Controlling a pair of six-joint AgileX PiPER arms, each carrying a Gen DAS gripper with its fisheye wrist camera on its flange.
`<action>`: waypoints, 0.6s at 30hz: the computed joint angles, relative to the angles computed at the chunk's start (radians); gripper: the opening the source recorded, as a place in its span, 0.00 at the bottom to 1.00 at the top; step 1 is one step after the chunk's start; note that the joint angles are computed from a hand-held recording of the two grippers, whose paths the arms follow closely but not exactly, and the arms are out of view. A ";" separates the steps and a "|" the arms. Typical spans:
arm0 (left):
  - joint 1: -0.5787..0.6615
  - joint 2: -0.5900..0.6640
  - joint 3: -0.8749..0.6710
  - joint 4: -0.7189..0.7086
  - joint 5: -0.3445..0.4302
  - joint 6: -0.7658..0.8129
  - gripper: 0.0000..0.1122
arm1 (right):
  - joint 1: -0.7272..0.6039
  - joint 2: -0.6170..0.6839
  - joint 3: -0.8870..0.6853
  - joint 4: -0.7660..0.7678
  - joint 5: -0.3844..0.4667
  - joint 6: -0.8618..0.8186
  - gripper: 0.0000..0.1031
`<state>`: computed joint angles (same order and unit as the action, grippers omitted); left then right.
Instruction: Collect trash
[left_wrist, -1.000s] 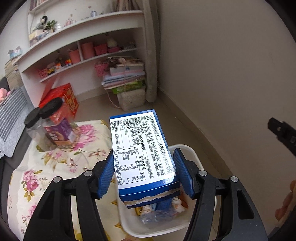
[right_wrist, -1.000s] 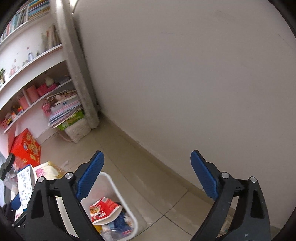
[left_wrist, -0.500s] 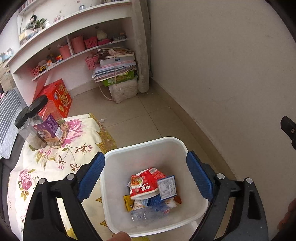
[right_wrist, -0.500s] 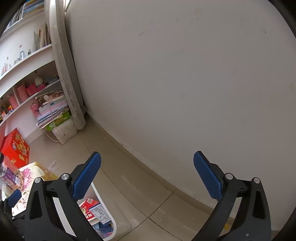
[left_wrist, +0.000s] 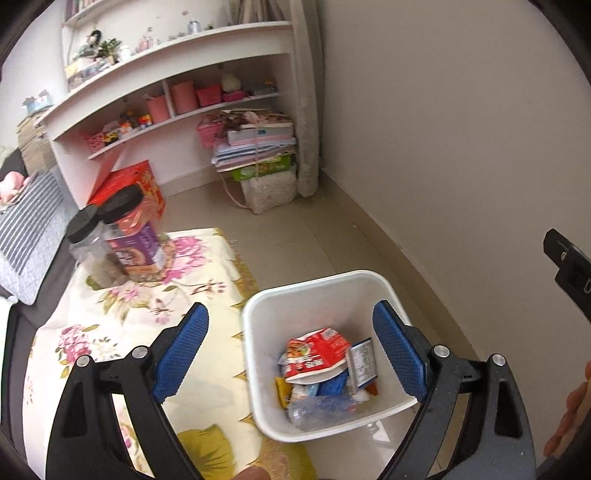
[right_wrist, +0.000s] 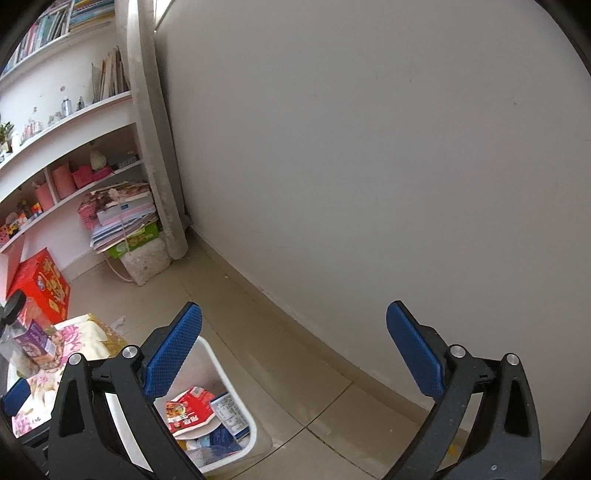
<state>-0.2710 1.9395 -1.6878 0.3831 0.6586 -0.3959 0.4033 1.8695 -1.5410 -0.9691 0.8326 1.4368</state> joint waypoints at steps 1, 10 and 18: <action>0.007 -0.017 0.025 0.004 -0.009 -0.003 0.78 | 0.012 -0.003 0.000 -0.003 0.010 0.006 0.93; 0.123 -0.193 0.271 0.094 -0.116 -0.068 0.85 | 0.124 0.025 -0.036 0.054 0.030 -0.035 0.93; 0.283 -0.333 0.451 0.109 -0.185 -0.012 0.86 | 0.287 0.046 -0.050 -0.026 0.089 0.052 0.93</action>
<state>0.0118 1.6064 -1.2371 0.4917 0.4739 -0.4075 0.6904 1.9160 -1.5910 -0.9952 0.9215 1.4886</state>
